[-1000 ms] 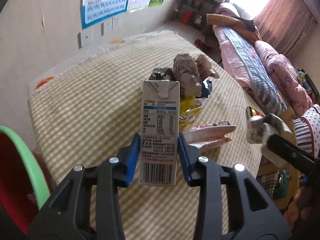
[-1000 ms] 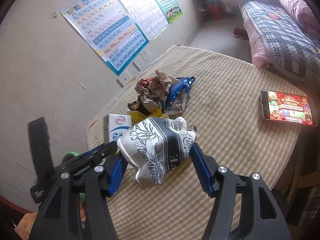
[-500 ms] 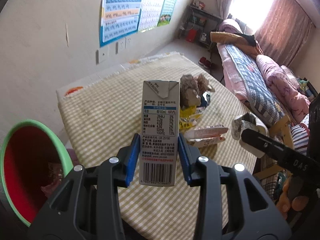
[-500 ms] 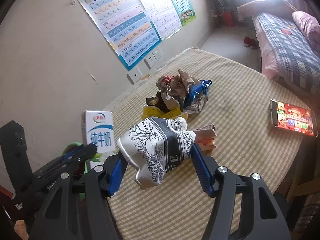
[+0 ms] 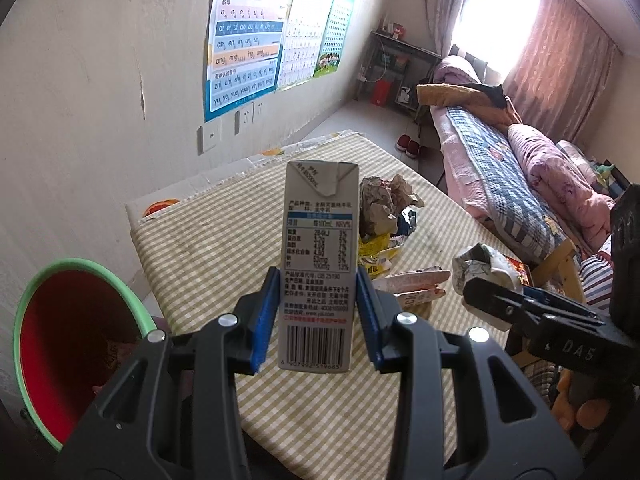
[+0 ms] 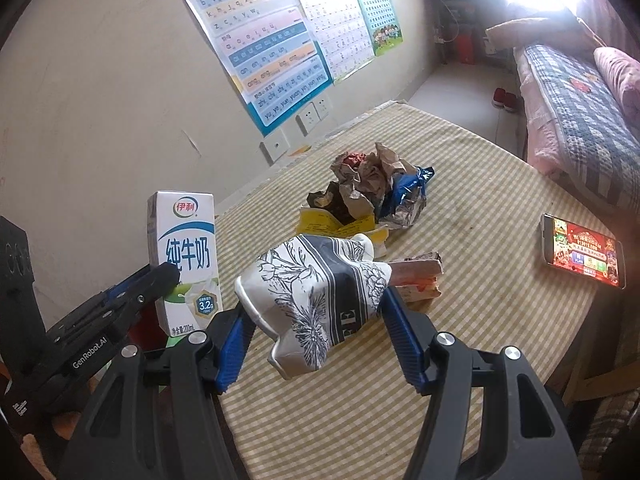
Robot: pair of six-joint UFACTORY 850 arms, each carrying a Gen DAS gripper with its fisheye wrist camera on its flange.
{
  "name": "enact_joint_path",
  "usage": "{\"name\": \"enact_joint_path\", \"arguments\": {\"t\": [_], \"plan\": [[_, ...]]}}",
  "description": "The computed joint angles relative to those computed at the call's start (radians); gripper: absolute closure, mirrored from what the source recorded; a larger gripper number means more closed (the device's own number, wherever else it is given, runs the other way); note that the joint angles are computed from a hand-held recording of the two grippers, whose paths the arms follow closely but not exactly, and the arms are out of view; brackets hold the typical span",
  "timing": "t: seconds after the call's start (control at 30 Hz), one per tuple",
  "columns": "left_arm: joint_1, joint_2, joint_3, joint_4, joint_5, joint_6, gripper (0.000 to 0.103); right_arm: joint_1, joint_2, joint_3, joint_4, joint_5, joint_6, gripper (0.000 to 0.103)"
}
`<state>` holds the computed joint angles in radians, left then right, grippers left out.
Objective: Collect trash
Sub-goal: 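Lift the milk carton and patterned bag and carry both toward the green bin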
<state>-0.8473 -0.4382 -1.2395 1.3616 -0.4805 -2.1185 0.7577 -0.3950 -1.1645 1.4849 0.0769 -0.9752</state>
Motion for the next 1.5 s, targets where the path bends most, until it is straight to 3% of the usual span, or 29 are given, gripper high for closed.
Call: {"name": "enact_joint_path", "arguments": {"t": [1.5], "plan": [[0.019, 0.068, 0.135, 0.074, -0.004, -0.170, 0.067, 0.066, -0.079, -0.104, 1.068, 0.033, -1.162, 0.042]]}}
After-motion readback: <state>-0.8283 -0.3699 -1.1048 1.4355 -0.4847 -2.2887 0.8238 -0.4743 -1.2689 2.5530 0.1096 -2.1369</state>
